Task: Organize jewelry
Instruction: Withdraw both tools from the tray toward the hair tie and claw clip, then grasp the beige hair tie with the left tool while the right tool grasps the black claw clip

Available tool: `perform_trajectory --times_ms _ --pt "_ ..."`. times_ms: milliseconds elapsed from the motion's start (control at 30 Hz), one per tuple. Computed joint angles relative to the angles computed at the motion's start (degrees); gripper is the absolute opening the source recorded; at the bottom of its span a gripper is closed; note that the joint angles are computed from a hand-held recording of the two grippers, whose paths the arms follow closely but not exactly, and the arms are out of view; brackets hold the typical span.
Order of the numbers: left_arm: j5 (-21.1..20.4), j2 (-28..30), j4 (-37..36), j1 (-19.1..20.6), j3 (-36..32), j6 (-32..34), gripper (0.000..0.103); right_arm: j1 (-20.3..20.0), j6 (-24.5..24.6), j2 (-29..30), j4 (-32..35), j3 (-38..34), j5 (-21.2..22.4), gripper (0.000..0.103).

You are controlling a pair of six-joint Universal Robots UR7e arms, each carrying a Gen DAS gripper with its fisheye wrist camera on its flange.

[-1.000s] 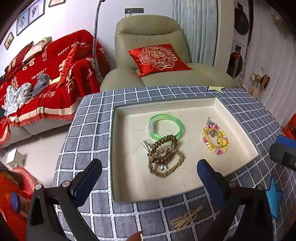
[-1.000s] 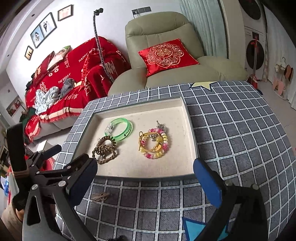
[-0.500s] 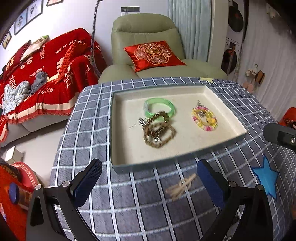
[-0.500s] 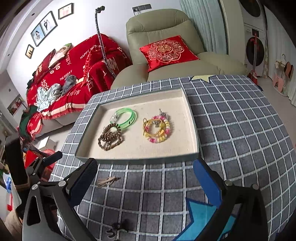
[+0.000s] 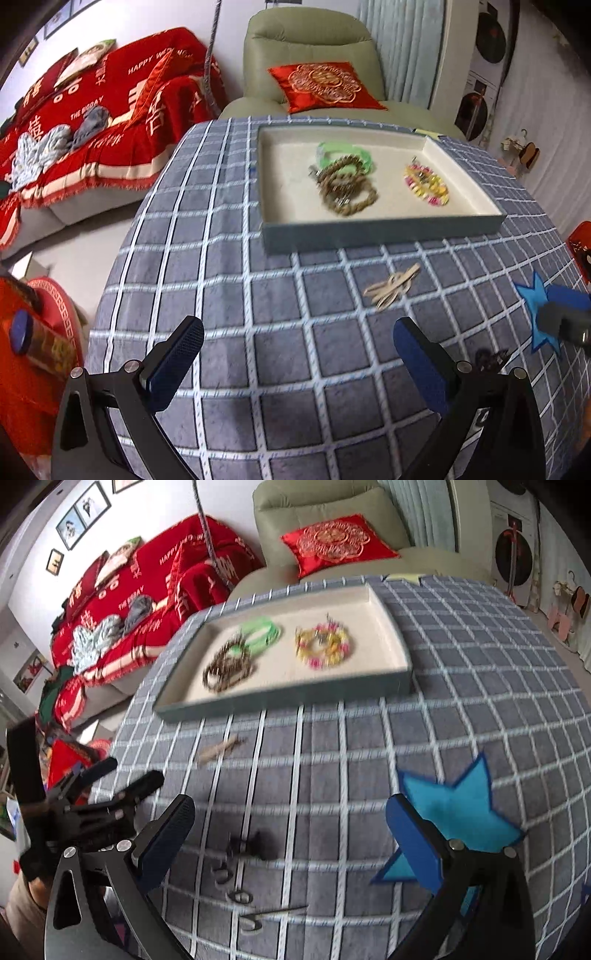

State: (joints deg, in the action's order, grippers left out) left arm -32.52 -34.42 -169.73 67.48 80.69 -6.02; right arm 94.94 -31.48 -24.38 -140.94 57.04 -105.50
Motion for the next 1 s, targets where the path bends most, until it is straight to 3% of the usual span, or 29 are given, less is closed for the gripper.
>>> perform_trajectory --times_ms 233,633,867,933,967,1000 --pt "-0.3 -0.4 0.2 0.2 1.7 -0.2 0.103 0.2 -3.6 -2.0 -3.8 7.0 -2.1 0.103" --pt "-0.7 -0.9 -0.8 0.7 2.2 1.6 0.103 1.1 -4.7 -0.2 -8.0 8.2 -4.0 0.1" --pt "-2.3 0.0 0.0 1.3 -0.4 4.4 0.103 1.7 -6.3 1.3 -11.8 7.9 -6.2 0.068" --pt "-3.0 0.7 0.4 1.3 -1.6 5.8 0.103 1.8 -6.9 1.4 -12.7 8.2 -6.5 0.054" --pt "-3.2 1.1 0.7 1.2 -2.3 6.7 0.103 1.8 -7.2 1.3 -13.3 8.4 -6.6 0.038" --pt "-3.5 1.6 0.8 1.2 -3.0 7.6 0.103 1.7 -7.1 1.3 -13.6 8.4 -6.6 0.034"
